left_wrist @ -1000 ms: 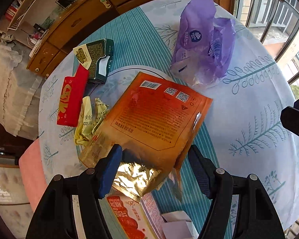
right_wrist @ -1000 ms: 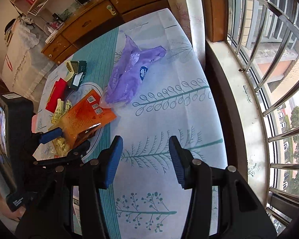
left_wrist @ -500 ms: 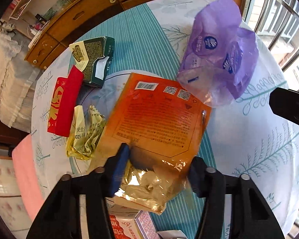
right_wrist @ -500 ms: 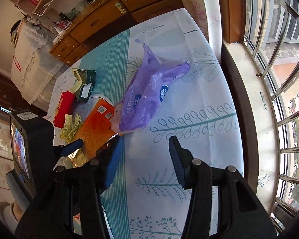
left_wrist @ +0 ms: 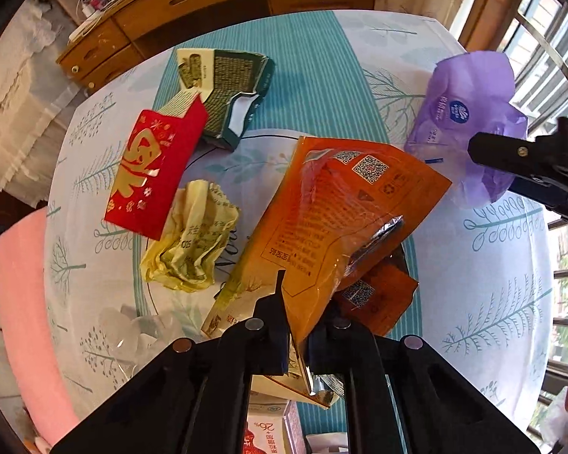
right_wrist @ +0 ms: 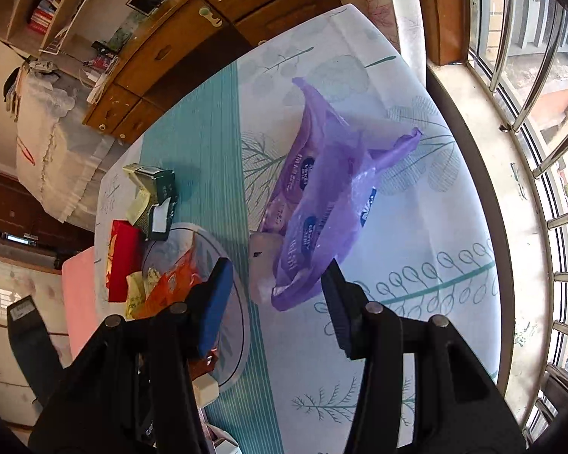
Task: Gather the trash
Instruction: 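Grasp the orange-and-gold wrapper with the left tool while the right tool grasps the purple bag, then carry the orange wrapper and purple bag down over the trash bin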
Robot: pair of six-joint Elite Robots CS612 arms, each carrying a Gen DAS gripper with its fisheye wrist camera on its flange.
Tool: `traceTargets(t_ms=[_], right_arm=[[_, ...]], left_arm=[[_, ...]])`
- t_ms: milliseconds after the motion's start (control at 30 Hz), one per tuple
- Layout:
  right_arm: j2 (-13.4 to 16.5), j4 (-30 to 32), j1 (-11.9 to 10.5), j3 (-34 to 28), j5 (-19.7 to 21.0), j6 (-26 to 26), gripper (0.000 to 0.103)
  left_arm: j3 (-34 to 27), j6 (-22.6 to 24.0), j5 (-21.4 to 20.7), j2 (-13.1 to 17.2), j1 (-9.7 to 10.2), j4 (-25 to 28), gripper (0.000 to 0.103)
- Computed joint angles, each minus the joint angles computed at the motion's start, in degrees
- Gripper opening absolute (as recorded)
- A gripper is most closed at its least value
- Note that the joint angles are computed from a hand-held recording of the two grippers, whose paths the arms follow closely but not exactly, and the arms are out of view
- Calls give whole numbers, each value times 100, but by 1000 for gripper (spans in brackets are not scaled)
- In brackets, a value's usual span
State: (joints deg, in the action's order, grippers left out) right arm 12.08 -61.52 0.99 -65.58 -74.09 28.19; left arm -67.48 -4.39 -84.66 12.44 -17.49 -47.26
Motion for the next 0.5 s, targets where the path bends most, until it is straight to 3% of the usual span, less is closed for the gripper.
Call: traceTargets(t_ms=[233,400,500], right_arm=[[11,-57,45,229,-415,-156,45],[53,-113,93,154,-498,-495,17],[84,-72,117,0,-444,-605,12]], left_arm=[[39,-451,-486,-131,168,-138,6],[-61,-661,-807,-222,239,-176,6],[-171,-724,-917,-269,245,-146,6]])
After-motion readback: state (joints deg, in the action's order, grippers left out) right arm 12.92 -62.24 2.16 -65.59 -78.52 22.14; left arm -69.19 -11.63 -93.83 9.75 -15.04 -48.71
